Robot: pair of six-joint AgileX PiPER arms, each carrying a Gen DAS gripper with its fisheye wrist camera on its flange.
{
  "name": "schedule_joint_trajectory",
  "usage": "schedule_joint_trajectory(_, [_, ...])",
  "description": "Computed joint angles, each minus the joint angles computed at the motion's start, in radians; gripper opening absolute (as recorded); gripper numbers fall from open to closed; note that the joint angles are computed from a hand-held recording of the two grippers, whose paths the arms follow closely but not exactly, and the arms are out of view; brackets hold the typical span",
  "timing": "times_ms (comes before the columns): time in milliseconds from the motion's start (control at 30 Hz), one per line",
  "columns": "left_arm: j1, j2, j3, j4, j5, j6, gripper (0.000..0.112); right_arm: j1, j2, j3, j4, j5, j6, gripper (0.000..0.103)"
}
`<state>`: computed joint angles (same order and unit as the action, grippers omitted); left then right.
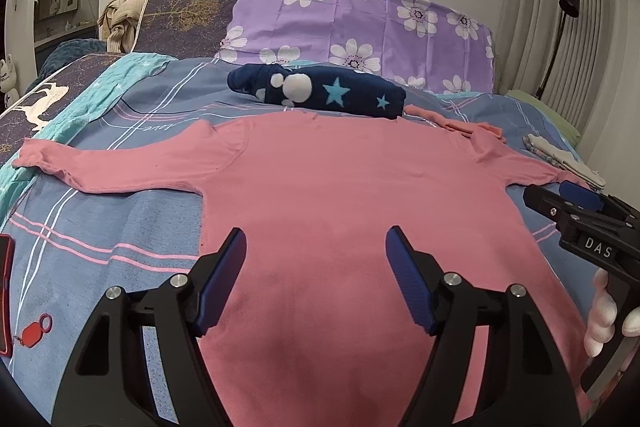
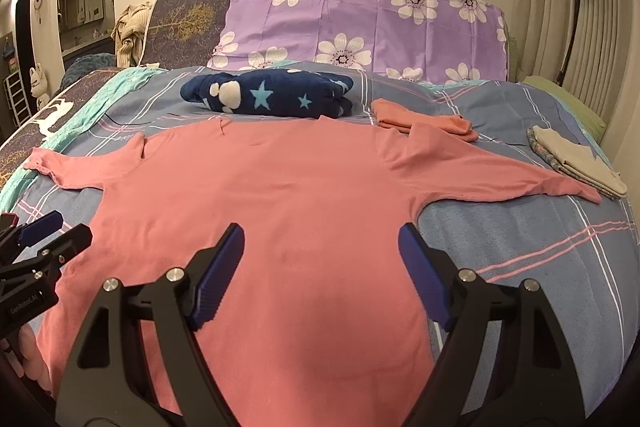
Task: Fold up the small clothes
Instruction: 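Grasp the pink shirt sleeve with the left gripper and lift it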
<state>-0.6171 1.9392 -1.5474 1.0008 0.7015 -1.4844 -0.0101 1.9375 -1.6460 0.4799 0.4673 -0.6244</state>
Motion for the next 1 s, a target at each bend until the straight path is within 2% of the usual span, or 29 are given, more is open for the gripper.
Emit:
schedule_joint_trajectory(100, [0.012,0.002,0.003,-0.005,-0.006,0.007,0.073,0.004,0.013,-0.015,-0.019,0.002,0.011,0.08])
schedule_joint_trajectory(300, [0.124,-0.073,0.121,-0.041,-0.092,-0.069,0.053,-0.007,0.055,-0.069,-0.044,0.045,0.055,0.08])
schedule_joint_trajectory(433, [0.262,-0.144,0.233,-0.076,-0.068,-0.13,0.05,-0.011,0.103,-0.142,-0.078,0.102,0.116,0.08])
schedule_joint_trajectory(500, [0.346,-0.177,0.283,-0.096,-0.095,-0.144,0.05,-0.009,0.123,-0.174,-0.08,0.127,0.128,0.08])
schedule_joint_trajectory(600, [0.542,-0.203,0.333,-0.154,-0.184,-0.169,0.051,0.001,0.13,-0.186,-0.09,0.128,0.131,0.08])
schedule_joint_trajectory(733, [0.754,-0.143,0.28,-0.321,-0.295,-0.054,0.052,0.007,0.132,-0.189,-0.105,0.126,0.133,0.081])
schedule_joint_trajectory(800, [0.833,-0.099,0.232,-0.466,-0.33,0.043,0.052,0.006,0.135,-0.193,-0.13,0.123,0.155,0.081])
schedule_joint_trajectory(867, [0.899,-0.041,0.158,-0.596,-0.319,0.132,0.052,0.001,0.144,-0.207,-0.16,0.128,0.19,0.081])
schedule_joint_trajectory(933, [0.935,0.008,0.088,-0.623,-0.276,0.129,0.051,-0.005,0.154,-0.225,-0.186,0.136,0.219,0.081])
schedule_joint_trajectory(1000, [0.955,0.034,0.046,-0.592,-0.265,0.075,0.038,-0.01,0.164,-0.241,-0.207,0.141,0.238,0.081])
